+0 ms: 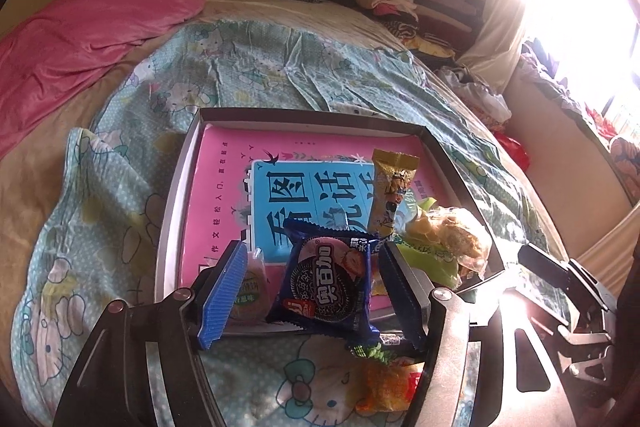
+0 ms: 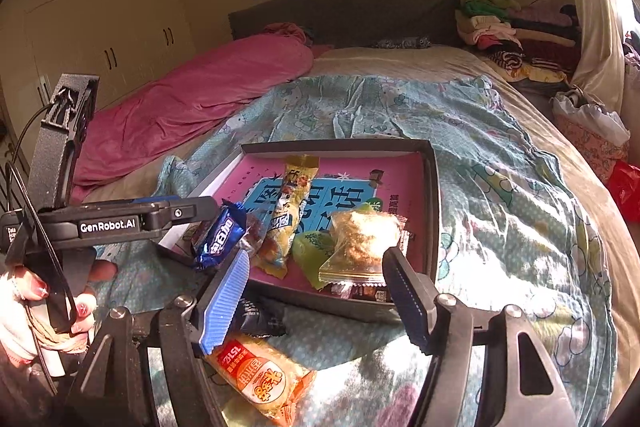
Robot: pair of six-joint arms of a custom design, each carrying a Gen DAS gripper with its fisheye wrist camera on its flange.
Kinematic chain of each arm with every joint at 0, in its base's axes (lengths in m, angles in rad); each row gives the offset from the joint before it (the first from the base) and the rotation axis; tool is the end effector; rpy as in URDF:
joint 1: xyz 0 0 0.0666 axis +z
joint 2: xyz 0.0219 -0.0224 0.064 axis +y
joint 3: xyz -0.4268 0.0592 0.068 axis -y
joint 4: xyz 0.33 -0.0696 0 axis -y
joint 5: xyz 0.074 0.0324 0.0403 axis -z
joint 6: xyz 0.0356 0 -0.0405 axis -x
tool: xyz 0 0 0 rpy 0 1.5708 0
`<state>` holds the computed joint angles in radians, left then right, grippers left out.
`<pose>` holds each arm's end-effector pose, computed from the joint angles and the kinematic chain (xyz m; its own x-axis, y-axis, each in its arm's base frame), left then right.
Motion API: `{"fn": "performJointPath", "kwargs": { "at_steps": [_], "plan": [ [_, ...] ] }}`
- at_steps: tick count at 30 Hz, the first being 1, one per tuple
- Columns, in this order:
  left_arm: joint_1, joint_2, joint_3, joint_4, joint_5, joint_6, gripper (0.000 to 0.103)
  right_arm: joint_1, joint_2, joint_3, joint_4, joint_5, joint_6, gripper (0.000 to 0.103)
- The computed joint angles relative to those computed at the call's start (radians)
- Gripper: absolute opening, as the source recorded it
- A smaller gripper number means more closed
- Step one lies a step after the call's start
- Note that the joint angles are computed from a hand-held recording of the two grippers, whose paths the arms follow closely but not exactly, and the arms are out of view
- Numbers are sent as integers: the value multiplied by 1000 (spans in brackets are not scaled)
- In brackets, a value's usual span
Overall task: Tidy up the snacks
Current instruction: 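Lower both snacks into the tray and open both grippers, then grasp orange bread bag with right gripper while left gripper grasps green pea snack bag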
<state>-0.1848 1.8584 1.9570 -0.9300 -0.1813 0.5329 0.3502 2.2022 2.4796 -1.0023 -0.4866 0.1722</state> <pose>0.6006 -0.1061 0.4724 -0.6567 -0.3856 -0.6481 -0.3162 0.9210 -0.2276 0.6753 0.2640 0.4553 -0.5053 -0.3458 -0.7906 -0.7294 0.6607 0.1772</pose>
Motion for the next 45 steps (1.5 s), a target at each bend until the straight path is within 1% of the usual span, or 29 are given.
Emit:
{"fn": "performJointPath", "kwargs": {
  "at_steps": [4,7,13,17,20,23,26,32,37,45],
  "plan": [
    [-6,-21,-25,10,29,-17,70,7,-29,-54,-28,-22,59,69],
    [-11,-29,-40,10,55,-19,71,16,-45,-84,-63,-18,115,69],
    [-26,-42,-66,11,78,-25,71,46,-98,-187,-43,31,244,70],
    [-30,-47,-74,14,87,-17,71,62,-137,-264,-8,51,314,70],
    [-33,-47,-74,11,87,-18,71,69,-158,-304,13,56,348,70],
    [-35,-44,-71,3,97,-15,71,71,-173,-329,29,53,361,70],
    [-42,-41,-67,-6,100,-23,71,71,-173,-331,28,55,360,70],
    [-50,-33,-60,-23,116,-33,71,69,-150,-300,-7,68,366,70],
    [-57,-27,-58,-34,119,-44,71,76,-128,-278,-32,104,394,72],
    [-53,-19,-62,-46,144,-30,71,89,-70,-208,-80,143,437,72]
  ]
}}
